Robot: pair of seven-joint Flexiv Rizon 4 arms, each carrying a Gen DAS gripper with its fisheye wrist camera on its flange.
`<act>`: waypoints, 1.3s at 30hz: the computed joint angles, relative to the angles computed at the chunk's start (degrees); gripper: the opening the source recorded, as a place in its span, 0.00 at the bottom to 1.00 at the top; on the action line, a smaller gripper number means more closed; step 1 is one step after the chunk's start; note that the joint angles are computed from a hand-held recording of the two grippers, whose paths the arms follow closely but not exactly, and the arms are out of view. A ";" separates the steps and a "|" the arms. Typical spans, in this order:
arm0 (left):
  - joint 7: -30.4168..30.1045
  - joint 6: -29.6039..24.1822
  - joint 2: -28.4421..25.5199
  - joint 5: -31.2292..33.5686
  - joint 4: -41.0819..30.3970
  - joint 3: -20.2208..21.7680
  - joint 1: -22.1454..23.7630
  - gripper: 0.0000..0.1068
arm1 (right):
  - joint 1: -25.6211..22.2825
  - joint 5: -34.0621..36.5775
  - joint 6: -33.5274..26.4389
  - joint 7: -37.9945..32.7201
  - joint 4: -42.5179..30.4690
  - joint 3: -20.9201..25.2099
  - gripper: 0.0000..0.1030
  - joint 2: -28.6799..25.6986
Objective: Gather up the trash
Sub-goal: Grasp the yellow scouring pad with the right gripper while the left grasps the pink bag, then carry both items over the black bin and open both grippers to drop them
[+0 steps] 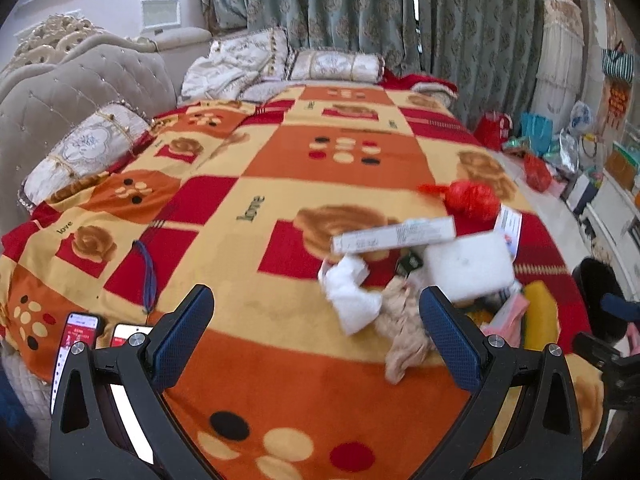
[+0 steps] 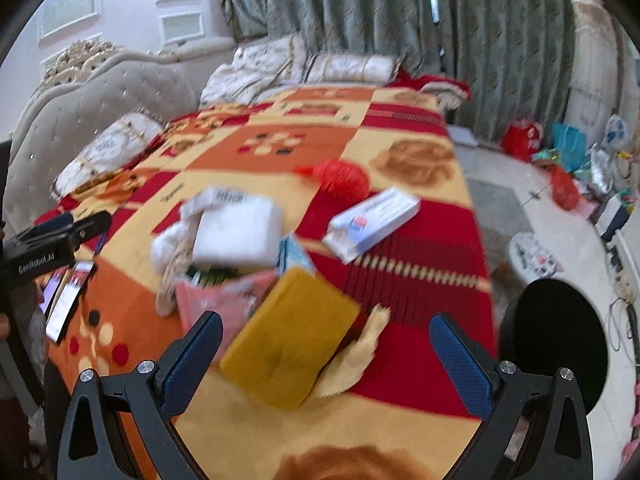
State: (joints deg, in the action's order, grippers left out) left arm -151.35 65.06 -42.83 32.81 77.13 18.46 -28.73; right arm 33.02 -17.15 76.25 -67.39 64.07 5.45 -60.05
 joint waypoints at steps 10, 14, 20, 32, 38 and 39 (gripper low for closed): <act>6.97 4.25 -0.30 -2.71 0.89 -3.43 1.33 0.96 | -3.24 10.60 -12.19 -7.71 -16.28 12.04 0.66 -9.04; 14.11 6.74 -1.77 -6.58 -0.02 -6.60 2.70 0.89 | -3.60 14.25 -11.22 -11.24 -15.21 12.23 0.54 -7.49; 26.40 7.69 -5.74 -14.38 -2.83 -13.38 5.44 0.87 | -6.08 17.83 -4.11 -14.02 -8.19 12.31 0.54 -1.56; 35.36 3.20 -13.06 -29.99 -8.92 -17.06 5.93 0.16 | -8.46 15.19 1.45 -10.67 -0.76 9.90 0.54 2.47; 39.98 7.64 -9.17 -33.22 -4.57 -18.83 6.09 0.12 | -9.82 14.24 2.28 -8.78 0.91 9.14 0.54 2.81; 40.86 7.97 -8.53 -33.63 -4.50 -18.89 5.91 0.12 | -9.99 14.00 2.43 -8.46 1.19 8.96 0.54 2.93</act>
